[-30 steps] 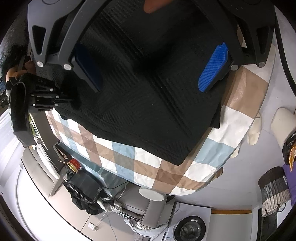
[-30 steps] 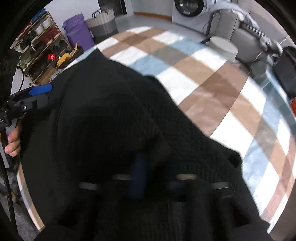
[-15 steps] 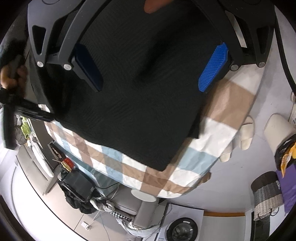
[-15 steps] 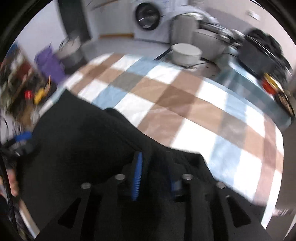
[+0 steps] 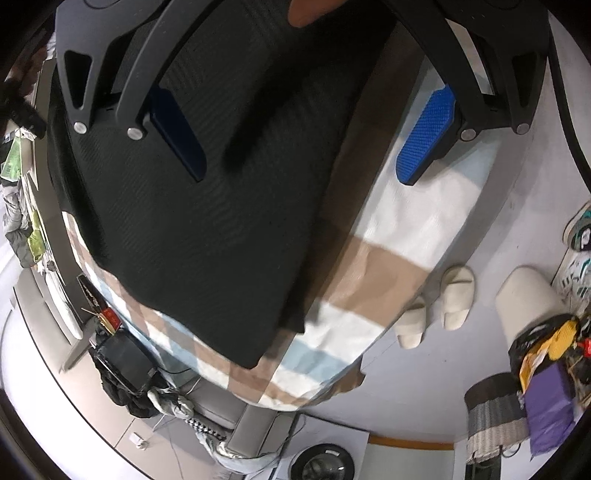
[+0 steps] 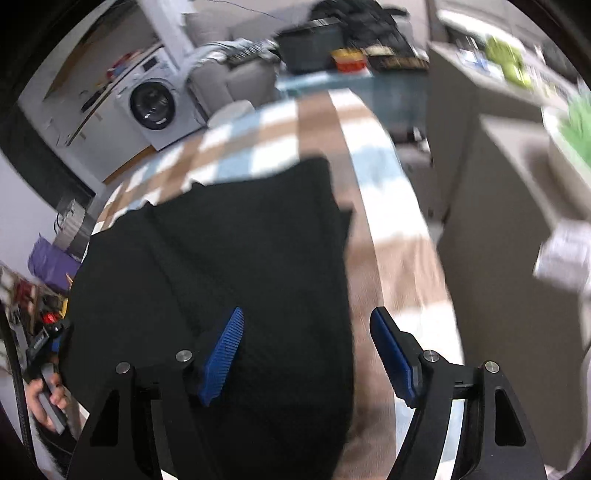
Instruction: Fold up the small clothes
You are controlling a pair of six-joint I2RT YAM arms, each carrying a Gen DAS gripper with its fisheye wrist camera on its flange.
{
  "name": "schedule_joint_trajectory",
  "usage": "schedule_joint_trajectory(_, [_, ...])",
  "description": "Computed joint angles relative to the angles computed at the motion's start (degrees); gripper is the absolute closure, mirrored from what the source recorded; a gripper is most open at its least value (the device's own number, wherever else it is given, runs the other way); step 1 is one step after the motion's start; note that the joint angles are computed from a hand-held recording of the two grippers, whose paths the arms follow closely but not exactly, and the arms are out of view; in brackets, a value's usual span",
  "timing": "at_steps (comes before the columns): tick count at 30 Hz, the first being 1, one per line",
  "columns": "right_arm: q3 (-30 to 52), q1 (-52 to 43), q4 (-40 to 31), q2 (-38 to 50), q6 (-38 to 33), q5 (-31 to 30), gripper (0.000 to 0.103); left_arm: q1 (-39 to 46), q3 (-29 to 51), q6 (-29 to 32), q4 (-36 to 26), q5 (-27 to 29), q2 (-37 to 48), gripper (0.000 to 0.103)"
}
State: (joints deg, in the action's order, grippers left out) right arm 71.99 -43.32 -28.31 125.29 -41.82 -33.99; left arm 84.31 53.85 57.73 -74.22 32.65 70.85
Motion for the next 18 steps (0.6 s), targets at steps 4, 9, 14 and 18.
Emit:
schedule_joint_trajectory(4, [-1.41,1.11,2.2,0.47,-0.09,-1.51,0.091,2.31,-1.06,3.09,-1.22,-0.45,-1.66,0.001])
schedule_joint_trajectory(9, [-2.42,-1.04,3.78,-0.38,1.13,-5.19,0.094,6.37,-0.67,7.42,-3.09,-0.64,-2.45,0.001])
schedule_joint_trajectory(14, [0.18,-0.03,4.48,1.9,3.99,-1.49,0.079,7.97,-0.77,8.56,-2.81,-1.54,-1.65,0.001])
schedule_joint_trajectory(18, [3.72,2.76,6.41,1.05,9.3,-4.99,0.047,6.69,-0.44,7.77,-3.06,-1.08,-2.62,0.001])
